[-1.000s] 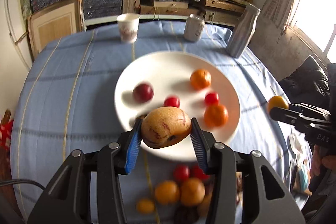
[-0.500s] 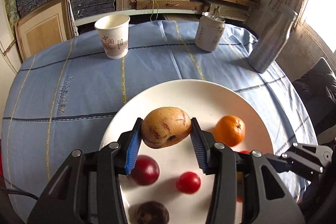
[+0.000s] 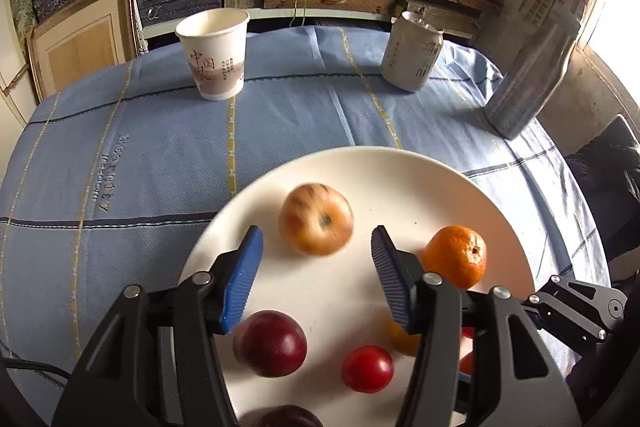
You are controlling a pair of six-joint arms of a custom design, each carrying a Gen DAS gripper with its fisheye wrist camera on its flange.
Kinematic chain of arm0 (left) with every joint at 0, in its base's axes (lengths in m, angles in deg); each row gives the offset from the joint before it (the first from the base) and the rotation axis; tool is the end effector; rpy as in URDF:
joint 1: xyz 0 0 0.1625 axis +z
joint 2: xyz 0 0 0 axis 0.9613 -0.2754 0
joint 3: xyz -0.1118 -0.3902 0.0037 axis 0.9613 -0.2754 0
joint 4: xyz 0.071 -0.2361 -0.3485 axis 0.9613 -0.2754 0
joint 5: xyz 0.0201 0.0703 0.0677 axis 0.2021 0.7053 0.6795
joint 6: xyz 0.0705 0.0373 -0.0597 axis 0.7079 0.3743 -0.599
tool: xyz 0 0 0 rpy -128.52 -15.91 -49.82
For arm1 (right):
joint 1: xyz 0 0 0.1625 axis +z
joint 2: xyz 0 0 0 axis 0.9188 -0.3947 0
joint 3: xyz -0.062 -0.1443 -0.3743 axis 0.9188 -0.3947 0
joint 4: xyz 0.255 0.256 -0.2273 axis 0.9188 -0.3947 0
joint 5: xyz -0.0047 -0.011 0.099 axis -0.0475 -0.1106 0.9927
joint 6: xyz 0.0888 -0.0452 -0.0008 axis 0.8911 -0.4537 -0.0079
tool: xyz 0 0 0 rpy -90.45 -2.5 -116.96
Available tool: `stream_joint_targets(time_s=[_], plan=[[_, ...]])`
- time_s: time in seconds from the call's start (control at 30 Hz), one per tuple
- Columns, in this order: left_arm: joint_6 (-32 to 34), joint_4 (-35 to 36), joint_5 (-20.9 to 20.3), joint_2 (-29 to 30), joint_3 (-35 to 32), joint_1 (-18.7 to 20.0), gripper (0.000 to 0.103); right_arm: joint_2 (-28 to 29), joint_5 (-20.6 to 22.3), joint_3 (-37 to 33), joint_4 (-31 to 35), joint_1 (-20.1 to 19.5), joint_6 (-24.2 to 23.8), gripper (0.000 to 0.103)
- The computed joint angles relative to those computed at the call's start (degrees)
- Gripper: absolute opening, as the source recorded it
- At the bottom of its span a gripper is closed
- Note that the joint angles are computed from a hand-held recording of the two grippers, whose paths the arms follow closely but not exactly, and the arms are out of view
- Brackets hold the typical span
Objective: Organize fruits
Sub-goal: 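Carry the potato to the plate with the left tool while the right tool places the tangerine, then move both open tools back over the fruit cluster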
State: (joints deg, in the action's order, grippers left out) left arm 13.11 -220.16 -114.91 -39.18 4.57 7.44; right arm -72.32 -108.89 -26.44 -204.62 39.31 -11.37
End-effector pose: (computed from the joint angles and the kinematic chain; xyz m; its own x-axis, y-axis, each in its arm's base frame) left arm 0.0602 -0.8294 0.2322 -0.7595 0.2359 -0.6063 0.4938 0.8157 -0.3013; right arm 0.3154 -0.7525 -0.1367 -0.7858 -0.3896 0.4804 -0.5629 0.7723 -0.2945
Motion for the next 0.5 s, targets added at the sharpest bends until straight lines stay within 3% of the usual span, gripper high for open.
stream_joint_targets(time_s=[0.3, 0.5], plan=[[-0.06, -5.24, 1.05, -8.90, 10.28, -1.65, 0.055, -7.25, -0.25, 11.77, -8.55, 1.81, 0.69, 0.053], [-2.04, -8.21, 2.72, -18.28, 22.48, -2.46, 0.057, -12.88, -0.60, 22.31, -14.54, 3.31, 2.53, 0.055]])
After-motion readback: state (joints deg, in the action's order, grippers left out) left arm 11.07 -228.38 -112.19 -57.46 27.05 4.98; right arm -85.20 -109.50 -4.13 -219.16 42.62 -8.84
